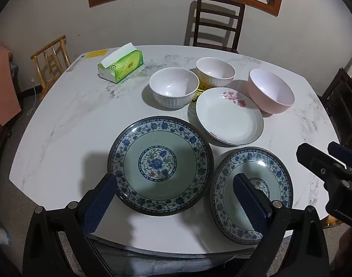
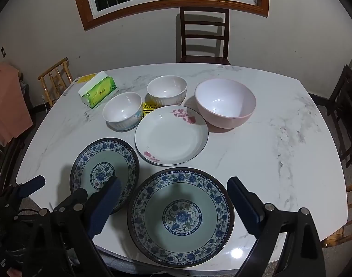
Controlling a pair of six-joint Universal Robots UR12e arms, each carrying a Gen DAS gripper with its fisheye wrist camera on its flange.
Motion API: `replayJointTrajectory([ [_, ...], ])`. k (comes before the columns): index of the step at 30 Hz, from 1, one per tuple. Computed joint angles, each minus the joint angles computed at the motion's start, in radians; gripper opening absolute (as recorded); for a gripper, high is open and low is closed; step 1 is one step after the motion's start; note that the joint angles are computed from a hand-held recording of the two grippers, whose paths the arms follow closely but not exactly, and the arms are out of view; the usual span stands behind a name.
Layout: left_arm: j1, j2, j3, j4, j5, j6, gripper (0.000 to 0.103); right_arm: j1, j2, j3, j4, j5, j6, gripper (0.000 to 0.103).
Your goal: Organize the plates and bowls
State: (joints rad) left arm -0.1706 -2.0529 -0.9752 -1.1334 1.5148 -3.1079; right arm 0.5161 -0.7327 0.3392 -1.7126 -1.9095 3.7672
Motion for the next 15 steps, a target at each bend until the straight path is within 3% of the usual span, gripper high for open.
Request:
replayJointTrajectory([
  [15, 0.004, 0.005, -0.017, 0.011, -0.004, 0.010, 0.099, 0.000, 0.003, -0.002, -0.008, 0.003, -0.006, 0.095],
])
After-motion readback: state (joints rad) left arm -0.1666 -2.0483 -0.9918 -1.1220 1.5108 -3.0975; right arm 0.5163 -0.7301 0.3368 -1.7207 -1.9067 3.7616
